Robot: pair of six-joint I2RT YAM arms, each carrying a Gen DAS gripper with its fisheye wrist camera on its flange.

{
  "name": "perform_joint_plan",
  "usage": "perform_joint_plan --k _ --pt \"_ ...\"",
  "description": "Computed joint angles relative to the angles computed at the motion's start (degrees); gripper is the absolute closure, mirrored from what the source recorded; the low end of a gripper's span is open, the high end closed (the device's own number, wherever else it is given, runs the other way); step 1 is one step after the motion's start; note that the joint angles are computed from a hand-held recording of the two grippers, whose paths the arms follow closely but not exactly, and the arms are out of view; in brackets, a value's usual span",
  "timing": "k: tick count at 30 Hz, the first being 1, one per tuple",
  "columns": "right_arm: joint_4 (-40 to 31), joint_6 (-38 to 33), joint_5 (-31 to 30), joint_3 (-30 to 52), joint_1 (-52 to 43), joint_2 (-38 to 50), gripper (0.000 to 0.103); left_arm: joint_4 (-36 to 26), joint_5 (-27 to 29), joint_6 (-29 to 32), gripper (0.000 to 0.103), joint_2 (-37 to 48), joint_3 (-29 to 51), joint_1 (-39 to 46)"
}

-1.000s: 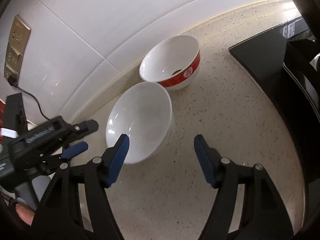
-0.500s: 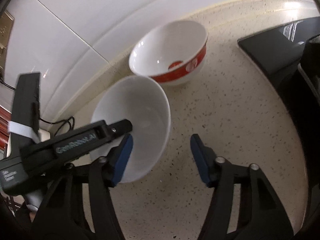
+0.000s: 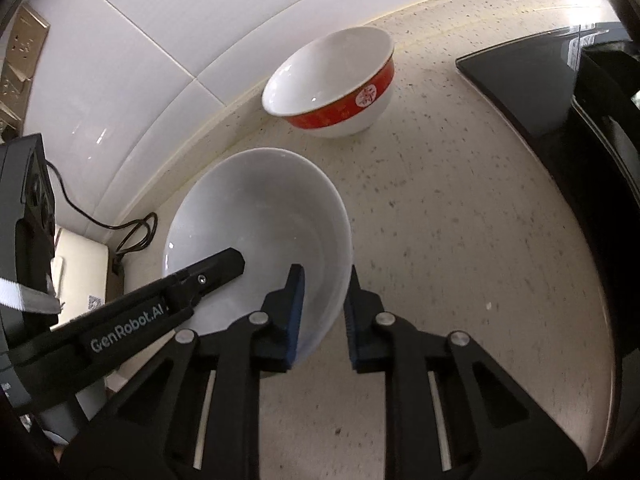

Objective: Organize plates and bowls
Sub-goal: 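Carry the plain white bowl with the right tool to the rice cooker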

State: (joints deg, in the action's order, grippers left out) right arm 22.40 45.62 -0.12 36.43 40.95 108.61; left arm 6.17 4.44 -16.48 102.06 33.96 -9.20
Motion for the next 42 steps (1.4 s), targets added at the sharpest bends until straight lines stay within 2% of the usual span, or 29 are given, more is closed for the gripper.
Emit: perform_joint_plan --k 10,16,17,19,33,42 --pt "0.8 1.0 2.1 -5.9 3.7 -6.7 0.081 0.1 -0.2 -1.1 0.090 -14.2 -12.4 0.3" --pt "-0.1 2.1 3.9 -10.1 6.7 -12.9 0.081 2.0 -1.0 -2.8 0.090 -17.1 -16.1 -0.7" --pt "0.7 1.8 3.8 -9.6 6.4 -11.7 0.081 3.0 -1.1 -3.1 0.090 -16.4 -16.2 -0.8" --pt "0.6 2.0 4.3 -10.5 7.2 -12.8 0.081 1.8 -1.5 -3.8 0.090 -18.9 -17.3 -1.2" --pt "-3.3 4.7 9.6 -14.6 15.0 -21.8 0.081 -8.7 -2.4 -6.1 0.090 -39.4 -25.2 -1.9" --pt "-8.1 7.9 15.2 -13.1 22.7 -25.3 0.081 -25.2 -1.3 -3.0 0.090 -62.0 -28.4 2.2"
